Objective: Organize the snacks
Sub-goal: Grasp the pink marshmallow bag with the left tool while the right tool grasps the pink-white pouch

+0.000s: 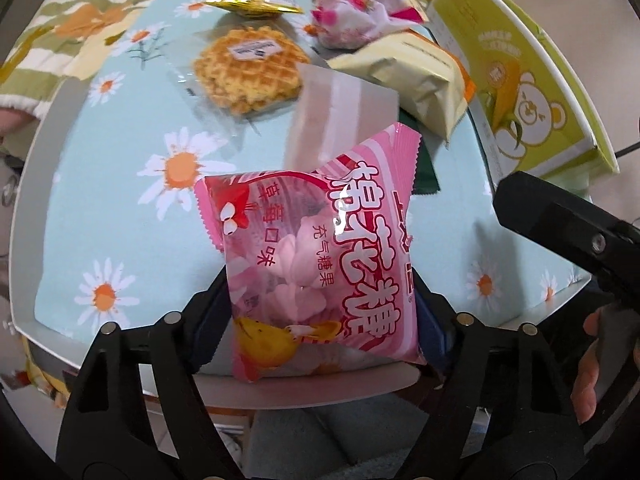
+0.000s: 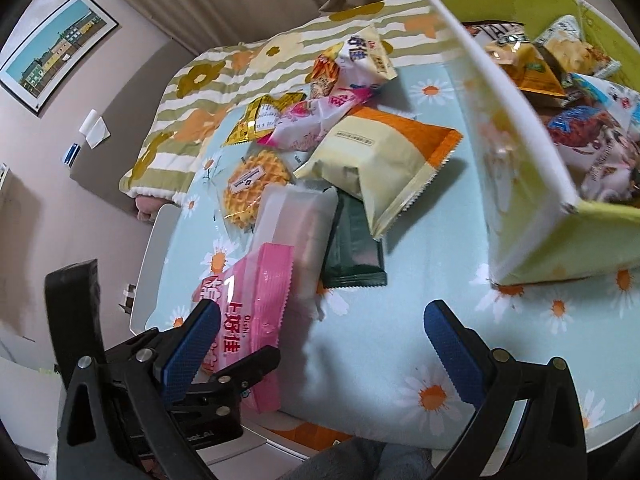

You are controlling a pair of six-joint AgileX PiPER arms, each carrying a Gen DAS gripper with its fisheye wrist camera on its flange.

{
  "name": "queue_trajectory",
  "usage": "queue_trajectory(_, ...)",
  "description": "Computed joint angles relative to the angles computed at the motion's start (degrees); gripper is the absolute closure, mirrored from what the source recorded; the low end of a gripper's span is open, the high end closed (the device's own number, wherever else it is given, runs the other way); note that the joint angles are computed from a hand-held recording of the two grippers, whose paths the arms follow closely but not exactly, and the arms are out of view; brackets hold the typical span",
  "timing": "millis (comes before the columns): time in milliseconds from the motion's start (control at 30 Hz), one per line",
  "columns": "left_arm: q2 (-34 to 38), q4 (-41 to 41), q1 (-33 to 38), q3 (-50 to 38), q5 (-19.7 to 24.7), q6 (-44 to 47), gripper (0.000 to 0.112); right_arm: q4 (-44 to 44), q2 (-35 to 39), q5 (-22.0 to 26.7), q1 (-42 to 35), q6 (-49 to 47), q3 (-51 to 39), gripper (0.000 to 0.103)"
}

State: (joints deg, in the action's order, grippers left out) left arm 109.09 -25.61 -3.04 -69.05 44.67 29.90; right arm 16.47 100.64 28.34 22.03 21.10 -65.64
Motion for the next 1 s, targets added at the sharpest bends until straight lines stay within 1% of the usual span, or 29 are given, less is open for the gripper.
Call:
queue_trajectory(233,-0.97,-1.99,5.22,0.66,-0.71,2.77,0.037,-1.82,4.54,1.22,1.17,1.21,-5.79,0.002)
queue_trajectory(367,-2.84,-0.99,7.40,1.15,-1.65,2.24,0.037,-4.78,7.13,1.36,2.22,3.74,-9.02,0.002)
queue_trajectory(433,-3.13,0.32,7.35,0.34,-1.85,0.53,0.037,-7.10,8.93,2.11,2.88,5.93,-11.33,0.002)
queue_trajectory(700,-1.94,0.71,10.18,-1.54,-2.34,0.48,0.037,-22.76,17.04,6.84,7.22,18.24,-21.35,0.003)
queue_trajectory(800,-0.78,0.26,10.98,-2.74,-1.68,1.58,0.037,-28.60,20.50,8.49,8.83,23.72,-24.77,0.003)
queue_trajectory(867,-0.06,0.49,11.19,-3.54,-1.64,2.23,0.037,-31.67,22.01,9.01,9.54,26.55,-26.18,0.007)
queue_trajectory(933,0.81,0.88,11.17,-4.74,-1.48,2.37,0.037,-36.04,24.04,11.02,10.86,29.77,-28.36,0.015)
queue_trajectory(1000,1.48,1.26,11.10,-5.73,-1.31,2.41,0.037,-37.87,25.38,12.53,11.56,30.94,-29.69,0.018)
